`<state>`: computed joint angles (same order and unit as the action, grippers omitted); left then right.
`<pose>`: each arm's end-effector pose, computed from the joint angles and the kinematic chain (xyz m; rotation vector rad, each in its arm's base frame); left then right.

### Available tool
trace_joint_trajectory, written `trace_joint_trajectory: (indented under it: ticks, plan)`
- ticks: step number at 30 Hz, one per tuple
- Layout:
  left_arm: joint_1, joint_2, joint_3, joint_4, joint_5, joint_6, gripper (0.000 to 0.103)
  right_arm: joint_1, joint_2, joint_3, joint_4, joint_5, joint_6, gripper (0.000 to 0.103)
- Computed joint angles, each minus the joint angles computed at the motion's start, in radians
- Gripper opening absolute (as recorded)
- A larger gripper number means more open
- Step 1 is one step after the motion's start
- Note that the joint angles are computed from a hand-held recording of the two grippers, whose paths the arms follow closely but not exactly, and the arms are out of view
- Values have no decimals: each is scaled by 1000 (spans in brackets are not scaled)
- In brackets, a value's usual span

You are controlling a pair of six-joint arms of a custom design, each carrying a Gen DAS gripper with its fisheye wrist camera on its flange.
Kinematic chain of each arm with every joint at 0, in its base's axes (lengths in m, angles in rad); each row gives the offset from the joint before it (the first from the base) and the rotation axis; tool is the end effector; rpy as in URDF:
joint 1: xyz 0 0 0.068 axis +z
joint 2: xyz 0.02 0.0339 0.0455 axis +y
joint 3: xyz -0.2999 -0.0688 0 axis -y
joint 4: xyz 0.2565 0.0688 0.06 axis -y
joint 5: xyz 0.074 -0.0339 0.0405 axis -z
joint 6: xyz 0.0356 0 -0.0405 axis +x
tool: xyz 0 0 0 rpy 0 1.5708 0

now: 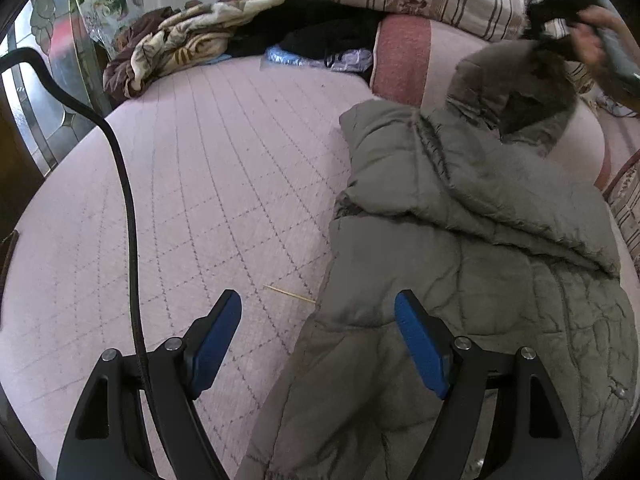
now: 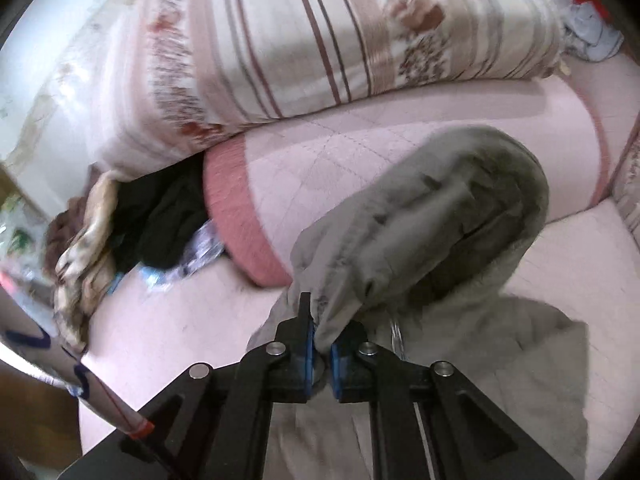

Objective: Fold large clothes

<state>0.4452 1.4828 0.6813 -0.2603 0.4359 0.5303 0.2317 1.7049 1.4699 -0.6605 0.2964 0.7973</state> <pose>0.2474 0.1014 0.1769 0.2492 2.4810 -0.1835 0.3830 0.0797 0.3250 0.7947 2.2817 0.1033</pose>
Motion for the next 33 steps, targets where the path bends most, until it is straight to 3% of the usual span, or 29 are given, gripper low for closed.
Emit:
trace_joint_trajectory:
  ticks: [5, 8, 10, 12, 16, 19, 22, 24, 26, 29, 32, 33]
  plan:
    - [38, -55, -2, -51, 46, 24, 78, 218, -289, -224, -47, 64, 119, 7]
    - [69, -81, -7, -68, 65, 50, 78, 440, -407, -386, -58, 145, 280, 7]
    - [89, -80, 1, -78, 75, 59, 78, 539, -428, -498, 2, 152, 392, 7]
    - [101, -68, 9, -78, 74, 60, 78, 569, -392, -623, 133, 107, 472, 7]
    - [130, -22, 43, -97, 73, 61, 78, 474, -207, -783, 445, -21, 501, 7]
    - [144, 0, 66, -105, 77, 53, 78, 411, -82, -790, 550, -43, 477, 7]
    - [154, 10, 81, -103, 80, 36, 78, 417, -109, -823, 596, -33, 513, 10]
    - [160, 16, 93, -119, 91, 31, 78, 454, -164, -836, 569, -6, 511, 22]
    - [163, 12, 93, -123, 93, 33, 78, 531, -247, -834, 468, 58, 519, 67]
    - [161, -3, 83, -121, 90, 36, 78, 673, -335, -807, 292, 167, 576, 70]
    - [165, -11, 79, -127, 97, 43, 78, 768, -386, -740, 79, 262, 623, 55]
    - [165, -16, 75, -124, 97, 44, 78, 786, -397, -705, -14, 312, 648, 55]
